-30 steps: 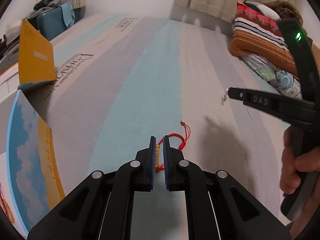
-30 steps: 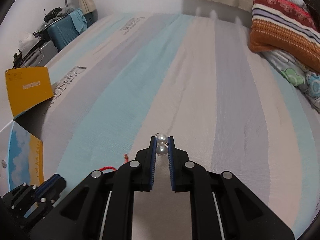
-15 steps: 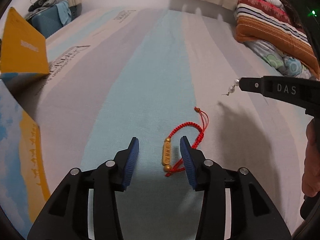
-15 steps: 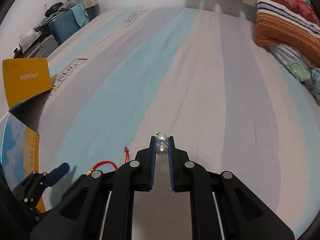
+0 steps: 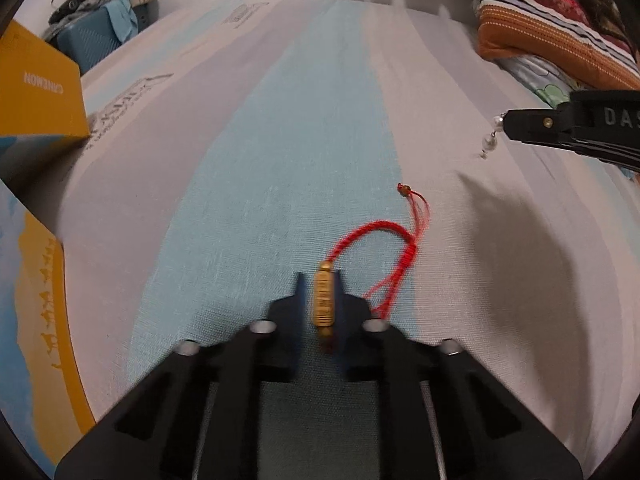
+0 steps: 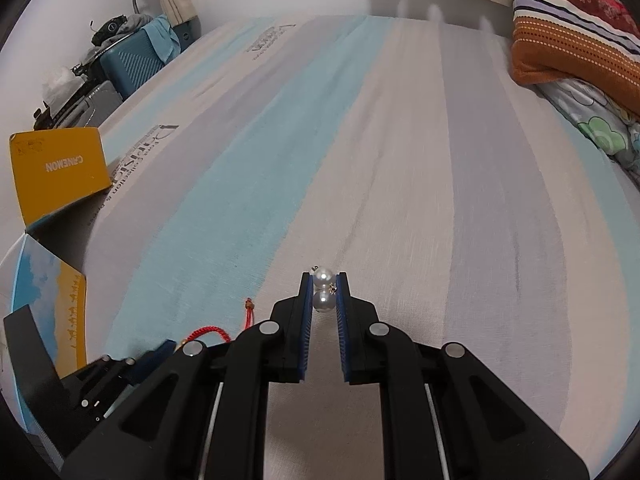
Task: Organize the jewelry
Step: 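Lift and carry the gold-bar cord bracelet and pearl string over the white box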
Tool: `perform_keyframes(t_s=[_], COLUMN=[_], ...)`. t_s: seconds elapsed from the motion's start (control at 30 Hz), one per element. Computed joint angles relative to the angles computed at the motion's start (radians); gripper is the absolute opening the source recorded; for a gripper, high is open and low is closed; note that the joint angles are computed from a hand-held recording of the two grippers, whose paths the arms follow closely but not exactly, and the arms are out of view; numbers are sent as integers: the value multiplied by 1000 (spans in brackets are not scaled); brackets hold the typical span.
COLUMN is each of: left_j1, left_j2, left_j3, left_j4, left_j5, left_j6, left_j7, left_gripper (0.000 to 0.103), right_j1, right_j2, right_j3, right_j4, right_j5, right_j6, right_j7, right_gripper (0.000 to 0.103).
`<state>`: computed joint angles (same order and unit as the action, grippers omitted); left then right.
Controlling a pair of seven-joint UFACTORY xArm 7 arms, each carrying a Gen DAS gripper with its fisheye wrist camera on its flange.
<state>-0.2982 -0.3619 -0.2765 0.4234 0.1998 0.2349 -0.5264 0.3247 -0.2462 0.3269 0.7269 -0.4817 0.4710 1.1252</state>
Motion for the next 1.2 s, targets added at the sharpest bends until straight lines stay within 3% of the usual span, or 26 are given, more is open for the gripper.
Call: perform_keyframes(t_s=[0.17, 0.27, 0.63, 0.93, 1.2], left_j1=[-95, -86, -121, -75, 38], left_j2=[-46, -106, -332, -599, -760], left_j3=[92, 69, 82, 141, 207], left_j4=[-16, -15, -28, -49, -64], left_j5=[-123, -138, -189, -217, -225], left_j6=[23, 77, 243, 385, 493], left_j7=[81, 81, 155, 238, 323], left_gripper=[7, 7, 7, 7, 7], right_j1=[2, 2, 28, 86, 198], right_j2=[-24, -33, -36, 33, 176], right_j3=[3, 11, 69, 98, 109], right_j4=[12, 32, 157, 294, 479], right_j5=[6, 8, -57, -108, -246], right_j6=[22, 45, 180, 181, 230], right_j7=[-11, -13, 36, 70, 134], right_gripper=[11, 11, 11, 11, 11])
